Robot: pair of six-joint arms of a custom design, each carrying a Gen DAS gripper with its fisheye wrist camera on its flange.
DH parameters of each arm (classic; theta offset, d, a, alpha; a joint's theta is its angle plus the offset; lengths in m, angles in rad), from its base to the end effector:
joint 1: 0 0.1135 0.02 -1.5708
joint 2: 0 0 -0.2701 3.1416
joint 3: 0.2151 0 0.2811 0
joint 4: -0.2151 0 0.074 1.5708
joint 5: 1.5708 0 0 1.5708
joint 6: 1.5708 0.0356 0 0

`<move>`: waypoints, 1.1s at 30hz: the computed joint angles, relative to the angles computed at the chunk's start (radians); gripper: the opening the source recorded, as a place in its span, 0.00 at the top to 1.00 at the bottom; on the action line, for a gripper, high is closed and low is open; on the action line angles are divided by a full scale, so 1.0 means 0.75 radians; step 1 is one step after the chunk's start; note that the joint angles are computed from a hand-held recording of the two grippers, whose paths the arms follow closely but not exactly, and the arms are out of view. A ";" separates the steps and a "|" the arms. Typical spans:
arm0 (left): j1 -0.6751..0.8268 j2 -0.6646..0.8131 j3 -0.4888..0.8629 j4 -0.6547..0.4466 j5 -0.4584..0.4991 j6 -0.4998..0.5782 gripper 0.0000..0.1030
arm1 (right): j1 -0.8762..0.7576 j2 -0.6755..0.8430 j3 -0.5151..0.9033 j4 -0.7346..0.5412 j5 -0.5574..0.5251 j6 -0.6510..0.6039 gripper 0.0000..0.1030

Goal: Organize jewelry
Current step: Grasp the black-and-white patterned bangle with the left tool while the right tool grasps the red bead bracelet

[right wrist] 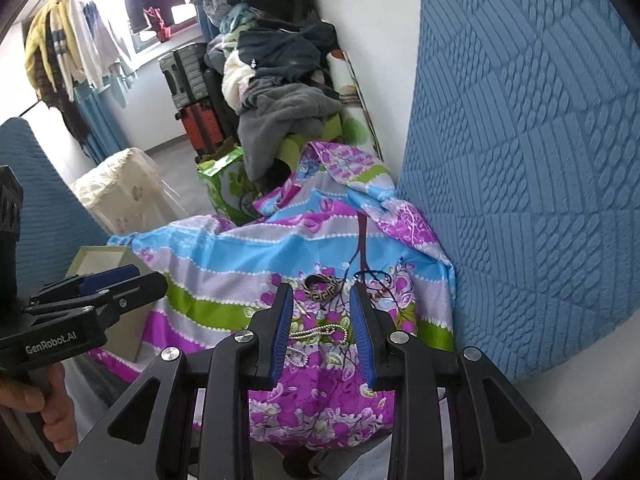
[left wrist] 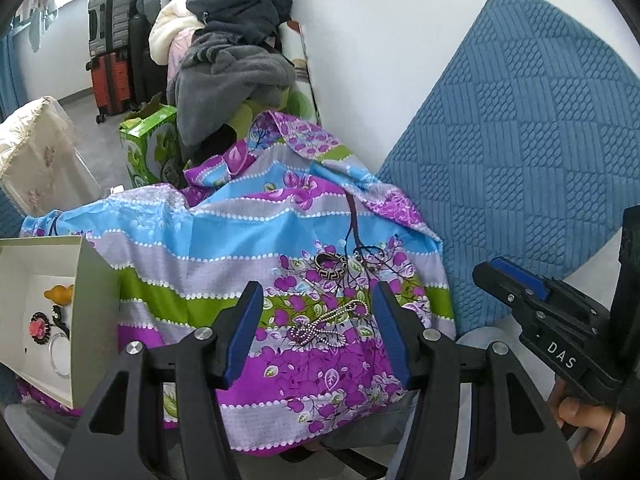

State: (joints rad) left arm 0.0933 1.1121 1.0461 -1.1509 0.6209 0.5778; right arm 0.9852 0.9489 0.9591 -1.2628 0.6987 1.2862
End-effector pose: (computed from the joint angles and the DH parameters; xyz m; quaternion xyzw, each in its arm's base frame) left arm 0.2151 -0.0007 0.3009 0.2771 0.8971 -0.2288 0.2573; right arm 0.1121 0.1276 0.2997 0.1927 0.9091 -0.0075 0.3692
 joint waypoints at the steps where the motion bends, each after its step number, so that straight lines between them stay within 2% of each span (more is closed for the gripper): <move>1: -0.022 0.004 -0.010 0.019 -0.014 -0.020 0.44 | -0.017 -0.007 -0.012 0.015 -0.012 -0.017 0.74; 10: -0.194 0.068 -0.060 0.165 -0.131 -0.164 0.44 | -0.216 -0.092 -0.156 0.180 -0.149 -0.200 0.74; 19: -0.350 0.210 -0.091 0.334 -0.216 -0.300 0.44 | -0.510 -0.140 -0.332 0.402 -0.332 -0.452 0.74; 24: -0.437 0.335 -0.095 0.440 -0.241 -0.370 0.45 | -0.692 -0.121 -0.447 0.573 -0.419 -0.606 0.77; 33: -0.548 0.608 -0.056 0.604 -0.264 -0.464 0.56 | -0.968 0.026 -0.622 0.948 -0.571 -0.848 0.81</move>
